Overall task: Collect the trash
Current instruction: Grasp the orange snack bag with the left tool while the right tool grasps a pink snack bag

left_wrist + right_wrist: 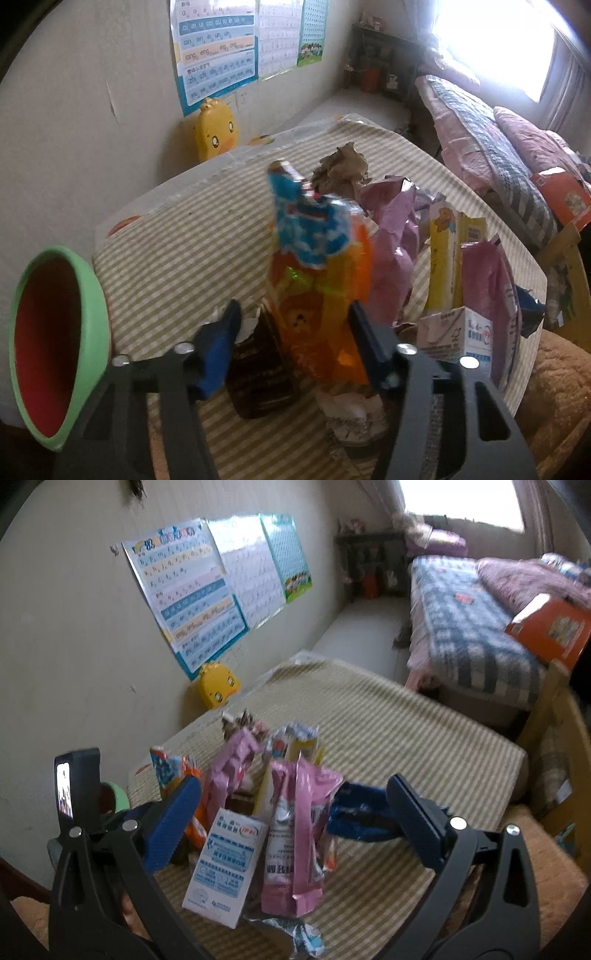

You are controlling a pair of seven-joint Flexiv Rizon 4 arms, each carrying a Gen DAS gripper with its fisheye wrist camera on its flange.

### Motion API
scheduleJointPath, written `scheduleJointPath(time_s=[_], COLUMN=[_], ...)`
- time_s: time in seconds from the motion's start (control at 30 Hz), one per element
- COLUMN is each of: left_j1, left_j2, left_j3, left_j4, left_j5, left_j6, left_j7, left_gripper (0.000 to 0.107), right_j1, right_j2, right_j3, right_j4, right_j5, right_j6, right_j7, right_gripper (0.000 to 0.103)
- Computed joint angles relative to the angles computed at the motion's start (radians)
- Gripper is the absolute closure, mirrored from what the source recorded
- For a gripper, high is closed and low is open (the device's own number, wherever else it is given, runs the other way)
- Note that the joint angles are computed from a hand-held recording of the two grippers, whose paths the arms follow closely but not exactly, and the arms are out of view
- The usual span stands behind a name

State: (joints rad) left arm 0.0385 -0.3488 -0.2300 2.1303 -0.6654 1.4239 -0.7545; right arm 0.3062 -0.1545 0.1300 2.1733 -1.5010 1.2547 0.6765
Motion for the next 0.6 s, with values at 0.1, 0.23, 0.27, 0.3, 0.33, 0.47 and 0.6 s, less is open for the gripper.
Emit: scheduleJointPath(time_s=[0.1, 0.23, 0.27, 0.3, 0.33, 0.47, 0.6], left_j1=[0.005, 0.017, 0.023, 0.028, 0.030, 0.048, 0.052], left_j2=[-0.003, 0.005, 0.010, 0.016, 0.018, 0.061, 0.120], left_j3=[-0.012, -0.029, -0.037, -0.046, -0.052, -0.099, -0.140], left_j4=[-0.009, -0.007, -0.001, 0.004, 0.005, 0.035, 0.067], left_j5=[-0.004, -0.033, -0.052, -0.074, -0.094, -0.242, -0.470], left_j6=[-0.002, -0.012, -0.010, -0.005, 0.002, 0.021, 0.062], left_j7=[0.028, 0.056, 0.071, 0.088, 0.104, 0.228, 0.421], left_gripper=[0.075, 0.079, 0.079, 0.079, 0.079, 0.079, 0.079], right_j1=[-0.015, -0.023, -0.027, -0.030, -0.035, -0.047, -0.052], right_j2=[-0.034, -0.065, -0.074, -0.081, -0.090, -0.119, -0.139], right_j3=[-0.009, -0.028, -0.034, -0.039, -0.043, -0.045, -0.048], right_j4=[0.001, 0.012, 0.012, 0.011, 0.008, 0.002, -0.003], right_j5=[0.021, 0.034, 0.023, 0.007, -0.006, -0.019, -0.010], right_j6=[0.079, 0.157, 0.178, 0.195, 0.212, 0.250, 0.282], right_j7=[0.000, 0.029, 0.050, 0.069, 0.086, 0.111, 0.104], right_gripper=[0.022, 0.034, 0.037, 0.038, 0.038, 0.038, 0.039])
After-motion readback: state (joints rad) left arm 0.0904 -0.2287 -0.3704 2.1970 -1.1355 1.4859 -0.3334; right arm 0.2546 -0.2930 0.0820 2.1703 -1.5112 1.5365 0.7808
